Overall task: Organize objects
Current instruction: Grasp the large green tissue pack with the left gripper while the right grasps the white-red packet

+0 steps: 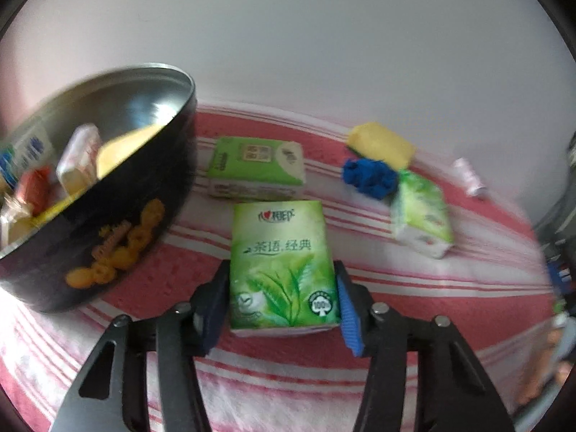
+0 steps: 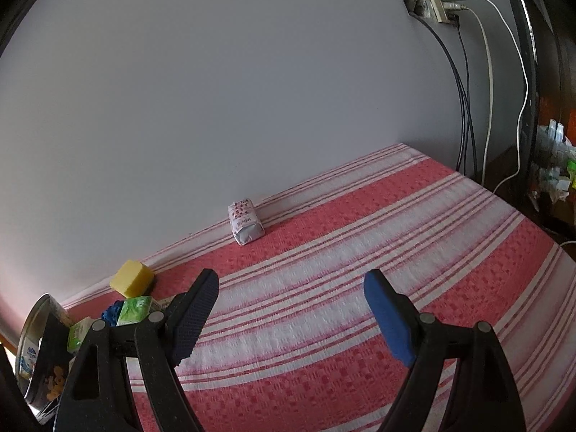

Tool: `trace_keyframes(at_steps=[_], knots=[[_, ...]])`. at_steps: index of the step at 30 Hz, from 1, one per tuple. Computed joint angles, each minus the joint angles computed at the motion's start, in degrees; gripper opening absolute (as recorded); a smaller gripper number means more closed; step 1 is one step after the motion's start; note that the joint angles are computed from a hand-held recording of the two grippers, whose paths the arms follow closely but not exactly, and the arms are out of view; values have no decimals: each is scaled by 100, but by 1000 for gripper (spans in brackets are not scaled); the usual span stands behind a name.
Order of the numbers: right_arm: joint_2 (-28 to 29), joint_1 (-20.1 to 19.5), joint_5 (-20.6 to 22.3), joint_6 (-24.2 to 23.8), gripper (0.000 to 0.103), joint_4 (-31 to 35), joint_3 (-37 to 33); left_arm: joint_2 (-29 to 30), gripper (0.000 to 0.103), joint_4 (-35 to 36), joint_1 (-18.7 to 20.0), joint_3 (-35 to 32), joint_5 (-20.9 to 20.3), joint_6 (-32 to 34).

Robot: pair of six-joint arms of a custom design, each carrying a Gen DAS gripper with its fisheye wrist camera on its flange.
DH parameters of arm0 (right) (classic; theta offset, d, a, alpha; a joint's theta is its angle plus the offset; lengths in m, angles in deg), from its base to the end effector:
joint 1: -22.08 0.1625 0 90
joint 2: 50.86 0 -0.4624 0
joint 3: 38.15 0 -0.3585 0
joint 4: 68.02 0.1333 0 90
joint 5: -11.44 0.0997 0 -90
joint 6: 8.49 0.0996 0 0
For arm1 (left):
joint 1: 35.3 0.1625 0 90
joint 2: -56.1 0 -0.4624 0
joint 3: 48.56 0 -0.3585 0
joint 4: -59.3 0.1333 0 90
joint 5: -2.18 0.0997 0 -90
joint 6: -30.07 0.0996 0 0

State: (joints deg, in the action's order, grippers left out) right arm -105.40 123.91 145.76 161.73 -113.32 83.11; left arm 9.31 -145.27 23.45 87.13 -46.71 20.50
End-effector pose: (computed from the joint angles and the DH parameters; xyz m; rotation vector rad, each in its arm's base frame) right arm 0.1525 -0.4175 0.0910 -0.1731 -2.0985 1.3980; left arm -0.0613 -0.4843 0.1166 0.2591 2.4834 -0.8566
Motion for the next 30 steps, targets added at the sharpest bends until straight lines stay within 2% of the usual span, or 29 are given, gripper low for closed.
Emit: trace_keyframes(at_steps=[2,4,7,10,14,18,26,30], knots=[[4,3,35,-66,85,-79,8,-139,53,-276,1,194,-366,87],[21,9,67,-163,85,-174,-3,-94,53,-1056,-199,522,-352,496],[33,-27,38,-278,85,-188,-77,-43,53,-1883,-376,855,-487,781],[67,-136,-110,-231,85,92,-302,142,53,-2447,-604,985,-305,977],[343,-198,-131,-452,85,879,-1044,166,53,-2663,-630,838,-362,1523],[766,-265,-85,-558,85,1835,-1947,233,53,-2668,-651,829,-400,1503],[1411,-443,10,-226,85,3615,-3538,254,53,-2262,-733,867,-527,1487],[1579,-618,-200,35,85,4334,-4012,181,53,-2126,-684,822,-522,1363]])
